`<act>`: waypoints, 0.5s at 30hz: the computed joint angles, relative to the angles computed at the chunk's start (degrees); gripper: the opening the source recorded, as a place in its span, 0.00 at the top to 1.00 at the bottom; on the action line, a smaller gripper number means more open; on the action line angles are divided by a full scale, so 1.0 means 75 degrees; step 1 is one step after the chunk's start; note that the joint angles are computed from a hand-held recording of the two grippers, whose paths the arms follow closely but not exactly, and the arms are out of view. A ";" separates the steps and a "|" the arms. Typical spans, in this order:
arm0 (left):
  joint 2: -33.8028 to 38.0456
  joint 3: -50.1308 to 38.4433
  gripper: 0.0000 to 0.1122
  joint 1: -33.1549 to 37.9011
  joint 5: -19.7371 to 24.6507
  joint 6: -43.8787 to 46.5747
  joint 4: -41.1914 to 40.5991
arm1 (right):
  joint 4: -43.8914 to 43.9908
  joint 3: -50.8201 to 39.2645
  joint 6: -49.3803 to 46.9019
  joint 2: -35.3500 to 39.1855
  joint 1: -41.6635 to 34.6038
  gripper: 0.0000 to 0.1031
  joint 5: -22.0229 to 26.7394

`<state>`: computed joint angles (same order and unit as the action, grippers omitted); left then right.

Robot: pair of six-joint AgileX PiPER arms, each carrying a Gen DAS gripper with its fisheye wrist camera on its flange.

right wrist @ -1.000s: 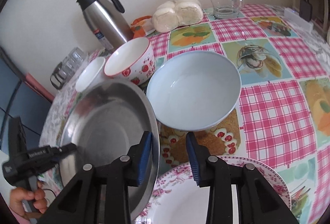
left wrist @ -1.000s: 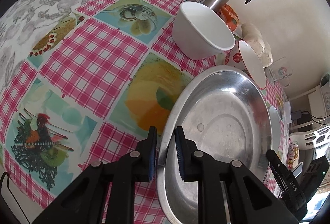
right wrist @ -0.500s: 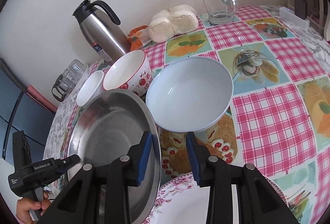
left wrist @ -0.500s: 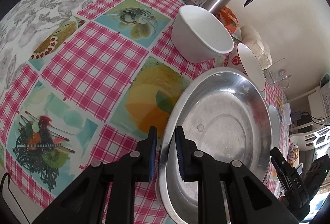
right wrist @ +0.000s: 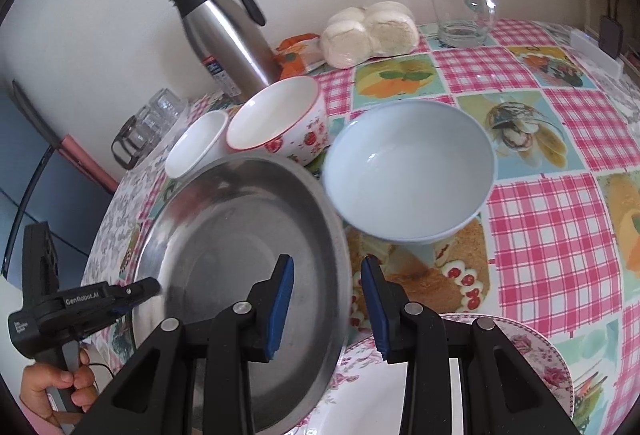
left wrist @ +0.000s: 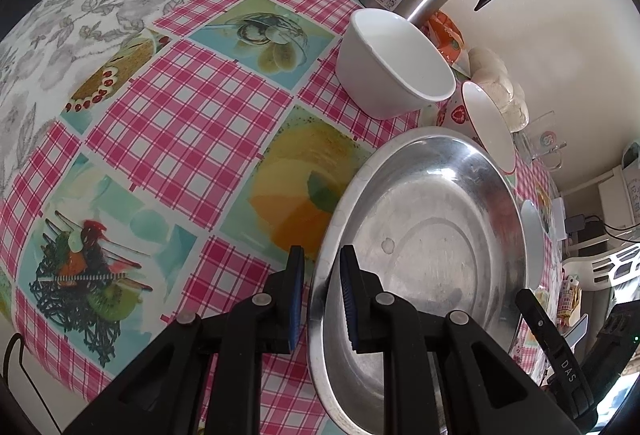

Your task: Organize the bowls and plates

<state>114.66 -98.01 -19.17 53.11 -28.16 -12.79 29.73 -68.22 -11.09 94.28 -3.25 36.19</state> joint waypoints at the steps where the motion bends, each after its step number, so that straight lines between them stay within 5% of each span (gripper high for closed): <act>1: -0.0028 0.0022 0.84 0.0008 -0.0002 0.0036 -0.0043 | -0.0360 -0.0039 0.0243 -0.0007 0.0120 0.64 -0.0014; 15: -0.0127 0.0060 0.84 0.0048 0.0213 -0.0006 -0.0121 | -0.1256 -0.0025 0.0973 -0.0192 0.0443 0.64 0.0245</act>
<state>113.71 -97.56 -18.82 54.71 -28.21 -13.69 20.31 -68.41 -3.79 92.84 0.07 38.02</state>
